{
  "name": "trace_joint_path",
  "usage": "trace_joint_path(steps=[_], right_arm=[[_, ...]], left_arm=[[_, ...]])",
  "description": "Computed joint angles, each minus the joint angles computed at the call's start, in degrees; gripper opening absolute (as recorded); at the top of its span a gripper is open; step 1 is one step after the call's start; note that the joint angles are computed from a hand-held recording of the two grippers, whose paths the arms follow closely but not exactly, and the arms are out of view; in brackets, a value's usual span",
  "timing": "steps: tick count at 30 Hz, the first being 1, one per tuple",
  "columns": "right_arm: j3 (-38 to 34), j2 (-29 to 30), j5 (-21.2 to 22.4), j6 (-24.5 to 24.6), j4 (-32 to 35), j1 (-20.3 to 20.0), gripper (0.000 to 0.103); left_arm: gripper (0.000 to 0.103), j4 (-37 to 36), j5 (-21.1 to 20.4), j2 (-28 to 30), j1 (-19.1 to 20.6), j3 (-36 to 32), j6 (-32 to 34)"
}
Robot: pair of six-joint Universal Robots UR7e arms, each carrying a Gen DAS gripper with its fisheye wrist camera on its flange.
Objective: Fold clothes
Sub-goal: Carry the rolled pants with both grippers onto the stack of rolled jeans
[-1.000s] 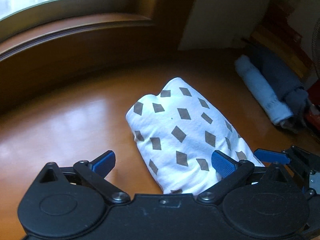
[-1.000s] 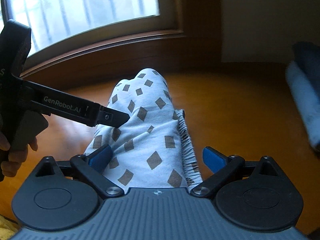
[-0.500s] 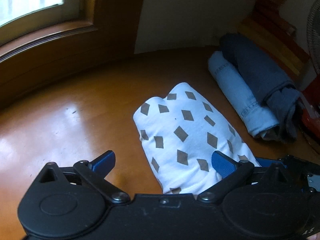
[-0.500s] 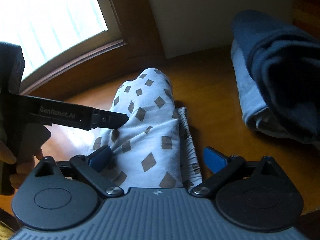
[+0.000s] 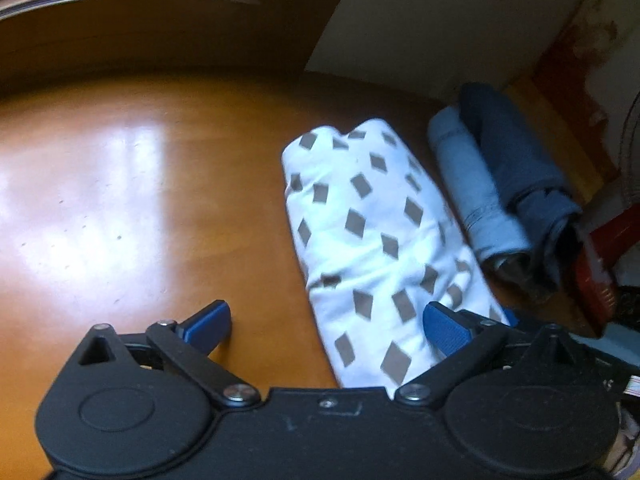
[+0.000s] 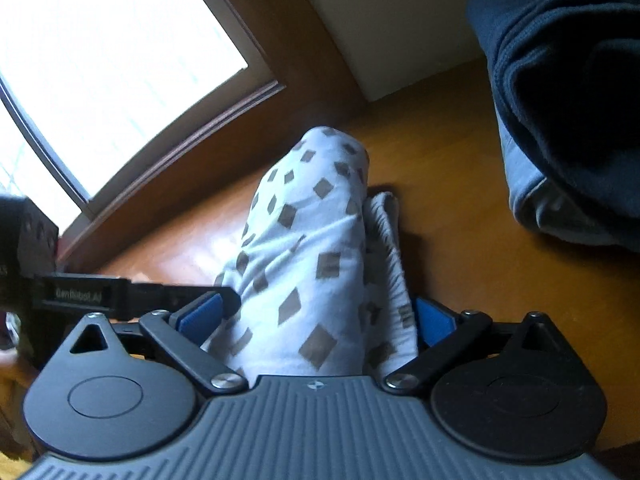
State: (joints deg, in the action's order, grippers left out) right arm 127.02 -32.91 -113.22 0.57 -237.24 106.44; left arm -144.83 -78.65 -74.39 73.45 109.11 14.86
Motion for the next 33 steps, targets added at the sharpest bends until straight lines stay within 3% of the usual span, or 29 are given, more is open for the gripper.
trace_joint_path(steps=[3, 6, 8, 12, 15, 17, 18, 22, 28, 33], right_arm=[[0.4, 0.1, 5.9, 0.2, -2.7, -3.0, 0.103], [1.9, -2.6, 12.6, 7.0, -0.7, -6.3, 0.103], [2.0, -5.0, 14.3, 11.4, 3.7, -7.2, 0.103], [1.0, -6.3, 13.9, 9.6, 8.2, -6.7, 0.103], [-0.7, -5.1, 8.8, 6.0, 9.8, -3.9, 0.103], [-3.2, -5.3, 5.8, 2.4, 15.7, -2.1, 0.103], [-4.1, -5.5, 5.9, 1.2, 18.0, -1.9, 0.103], [-6.3, -4.8, 14.8, 2.7, 20.8, -4.4, 0.103], [-7.8, -2.7, 19.3, 5.4, 16.8, -4.9, 0.102], [-7.8, -3.8, 19.5, 4.8, 12.3, -2.2, 0.101]], left_arm=[[0.103, 0.9, -3.8, 1.4, 1.2, -1.7, 3.3], [0.103, 7.1, -10.9, 1.8, 3.0, -3.9, 5.4], [0.103, 9.8, -14.0, 1.1, 3.7, -3.4, 8.3], [0.103, 8.5, -16.0, 0.6, 3.7, -1.2, 12.1], [0.103, 6.7, -18.8, 2.5, 4.5, -2.0, 10.6], [0.103, 5.5, -20.1, 3.4, 5.0, -2.6, 10.6], [0.103, 5.4, -20.5, 3.7, 5.1, -2.9, 10.8], [0.103, 3.2, -18.9, 3.3, 4.3, -2.1, 12.0], [0.103, 1.0, -15.2, -0.4, 1.5, -0.5, 14.7], [0.103, 0.1, -15.0, -2.3, -1.1, -1.2, 18.1]])
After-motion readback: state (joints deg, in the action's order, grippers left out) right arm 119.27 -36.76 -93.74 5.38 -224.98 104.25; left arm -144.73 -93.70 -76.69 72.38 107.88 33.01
